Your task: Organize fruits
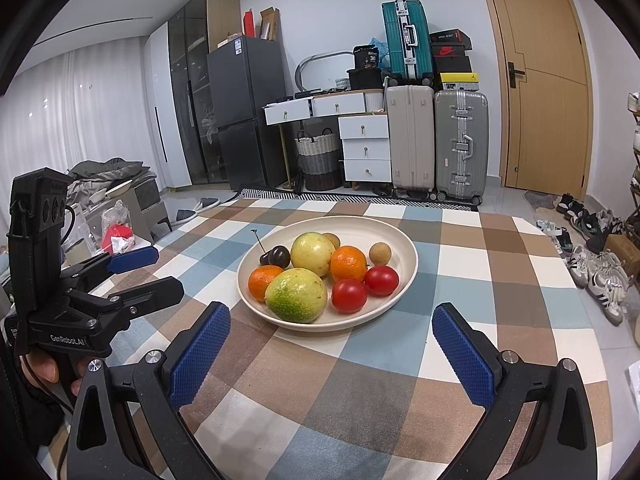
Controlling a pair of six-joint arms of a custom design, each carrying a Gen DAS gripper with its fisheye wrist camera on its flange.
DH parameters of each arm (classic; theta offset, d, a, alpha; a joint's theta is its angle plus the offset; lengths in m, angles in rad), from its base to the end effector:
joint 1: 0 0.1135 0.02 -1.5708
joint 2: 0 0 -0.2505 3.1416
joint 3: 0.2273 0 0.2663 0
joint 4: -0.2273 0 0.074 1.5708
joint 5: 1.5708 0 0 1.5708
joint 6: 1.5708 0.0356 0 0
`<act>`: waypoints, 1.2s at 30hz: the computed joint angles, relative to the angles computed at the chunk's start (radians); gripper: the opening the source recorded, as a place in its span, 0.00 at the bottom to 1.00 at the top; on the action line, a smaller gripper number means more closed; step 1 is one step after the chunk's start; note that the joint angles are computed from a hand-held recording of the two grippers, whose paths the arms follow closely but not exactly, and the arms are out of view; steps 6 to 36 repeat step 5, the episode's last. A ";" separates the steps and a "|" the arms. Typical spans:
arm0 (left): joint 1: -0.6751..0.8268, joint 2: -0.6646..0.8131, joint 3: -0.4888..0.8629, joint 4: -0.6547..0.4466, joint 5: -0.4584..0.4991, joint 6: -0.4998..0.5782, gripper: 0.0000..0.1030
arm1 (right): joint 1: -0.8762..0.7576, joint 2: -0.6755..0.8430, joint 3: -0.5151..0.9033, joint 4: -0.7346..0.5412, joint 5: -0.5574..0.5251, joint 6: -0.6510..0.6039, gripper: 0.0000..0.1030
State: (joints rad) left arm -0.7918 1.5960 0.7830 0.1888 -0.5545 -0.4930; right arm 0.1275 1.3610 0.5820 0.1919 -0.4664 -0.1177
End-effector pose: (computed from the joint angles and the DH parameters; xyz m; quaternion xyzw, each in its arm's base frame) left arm 0.2472 -0.2237 0.1558 0.0041 0.8651 -0.0676 0.4970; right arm 0.2784 0.0518 0.1603 -0.2132 0.8378 0.2059 0.4585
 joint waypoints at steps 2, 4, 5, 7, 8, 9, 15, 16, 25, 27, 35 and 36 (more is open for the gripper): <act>0.001 0.000 -0.001 0.004 0.000 0.002 0.99 | -0.001 0.000 0.000 -0.001 -0.001 -0.002 1.00; 0.002 -0.001 -0.003 0.011 0.002 0.007 0.99 | 0.000 0.000 0.000 0.000 -0.001 -0.001 1.00; 0.002 0.000 -0.002 0.011 0.001 0.009 0.99 | 0.000 0.000 0.000 0.000 0.000 -0.001 1.00; 0.002 0.000 -0.002 0.011 0.001 0.009 0.99 | 0.000 0.000 0.000 0.000 0.000 -0.001 1.00; 0.002 0.000 -0.002 0.011 0.001 0.009 0.99 | 0.000 0.000 0.000 0.000 0.000 -0.001 1.00; 0.002 0.000 -0.002 0.011 0.001 0.009 0.99 | 0.000 0.000 0.000 0.000 0.000 -0.001 1.00; 0.002 0.000 -0.002 0.011 0.001 0.009 0.99 | 0.000 0.000 0.000 0.000 0.000 -0.001 1.00; 0.002 0.000 -0.002 0.011 0.001 0.009 0.99 | 0.000 0.000 0.000 0.000 0.000 -0.001 1.00; 0.002 0.000 -0.002 0.011 0.001 0.009 0.99 | 0.000 0.000 0.000 0.000 0.000 -0.001 1.00; 0.002 0.000 -0.002 0.011 0.001 0.009 0.99 | 0.000 0.000 0.000 0.000 0.000 -0.001 1.00; 0.002 0.000 -0.002 0.011 0.001 0.009 0.99 | 0.000 0.000 0.000 0.000 0.000 -0.001 1.00; 0.002 0.000 -0.002 0.011 0.001 0.009 0.99 | 0.000 0.000 0.000 0.000 0.000 -0.001 1.00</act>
